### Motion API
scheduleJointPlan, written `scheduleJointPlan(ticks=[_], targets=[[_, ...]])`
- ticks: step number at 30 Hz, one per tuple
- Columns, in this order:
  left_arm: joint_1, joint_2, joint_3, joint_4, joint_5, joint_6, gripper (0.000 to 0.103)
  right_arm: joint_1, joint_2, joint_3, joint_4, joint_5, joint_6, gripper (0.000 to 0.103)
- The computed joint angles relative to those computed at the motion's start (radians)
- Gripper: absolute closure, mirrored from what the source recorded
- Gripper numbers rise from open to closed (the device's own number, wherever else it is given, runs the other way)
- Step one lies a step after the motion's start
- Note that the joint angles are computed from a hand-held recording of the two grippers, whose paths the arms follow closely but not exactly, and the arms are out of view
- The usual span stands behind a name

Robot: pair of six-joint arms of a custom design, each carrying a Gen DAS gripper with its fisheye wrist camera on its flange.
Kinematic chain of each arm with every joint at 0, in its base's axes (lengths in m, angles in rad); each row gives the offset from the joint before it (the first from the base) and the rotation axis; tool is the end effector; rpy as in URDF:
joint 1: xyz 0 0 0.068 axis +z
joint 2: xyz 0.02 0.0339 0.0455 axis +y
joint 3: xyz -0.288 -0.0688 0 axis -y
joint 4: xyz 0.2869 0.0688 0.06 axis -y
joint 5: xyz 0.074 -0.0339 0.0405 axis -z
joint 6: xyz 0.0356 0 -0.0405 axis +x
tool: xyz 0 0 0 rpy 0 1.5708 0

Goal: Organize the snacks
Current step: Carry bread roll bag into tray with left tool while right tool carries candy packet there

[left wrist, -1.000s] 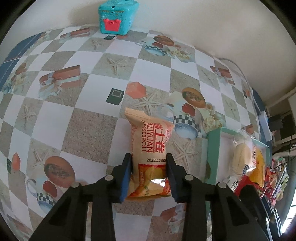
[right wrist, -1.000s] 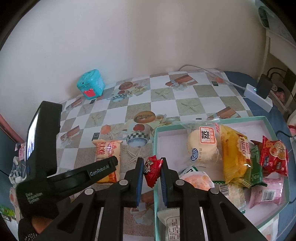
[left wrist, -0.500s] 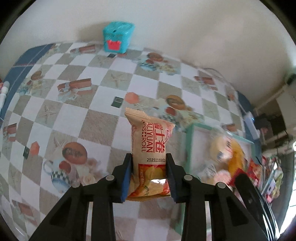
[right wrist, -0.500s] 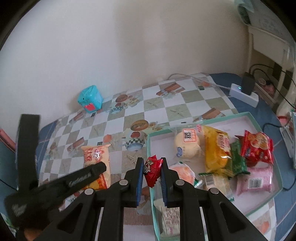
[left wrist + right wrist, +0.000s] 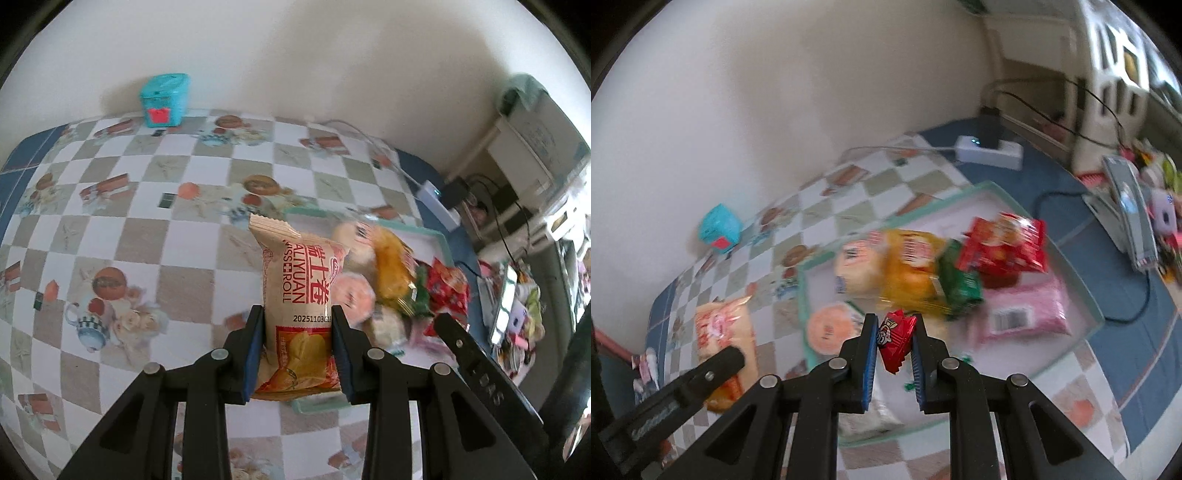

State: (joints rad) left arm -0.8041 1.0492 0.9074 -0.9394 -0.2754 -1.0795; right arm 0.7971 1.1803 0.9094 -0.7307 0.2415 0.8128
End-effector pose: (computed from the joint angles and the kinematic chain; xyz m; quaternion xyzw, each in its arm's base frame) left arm 0.1595 -0.1517 0.2865 -0.1649 0.9473 -0.1158 0.2489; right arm 0.1887 0.1810 0.2694 0.0413 0.9525 0.1208 0.2765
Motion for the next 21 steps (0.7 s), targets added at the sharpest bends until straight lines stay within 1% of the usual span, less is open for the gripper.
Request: scheduleJointPlan(ticks=[3,8,12,16,19,20,21], targets=[[-0.039,0.057,0.026,0.027,0.001,0.013,0.067,-0.052,-0.006,-0.023,-0.024,-0.028,0.009,0.085],[-0.088,0.184,0.078,0.080,0.017,0.058,0.067,-0.127,-0.001,-0.055,-0.026,-0.084,0.009,0.084],[-0.108,0.272,0.109,0.119,0.042,0.095,0.067,-0.158,-0.001,-0.071,-0.027,-0.100,0.005,0.084],[-0.106,0.297,0.109,0.148,0.054,0.101,0.066,-0.181,0.014,-0.076,-0.029,-0.113,0.001,0.084],[-0.097,0.310,0.107,0.145,0.063,0.096,0.066,-0.187,0.027,-0.075,-0.031,-0.115,-0.006,0.084],[-0.094,0.307,0.102,0.148,0.070,0.092,0.066,-0.187,0.028,-0.076,-0.030,-0.117,-0.007,0.083],[-0.091,0.302,0.096,0.152,0.076,0.090,0.062,-0.188,0.031,-0.075,-0.031,-0.118,-0.010,0.083]])
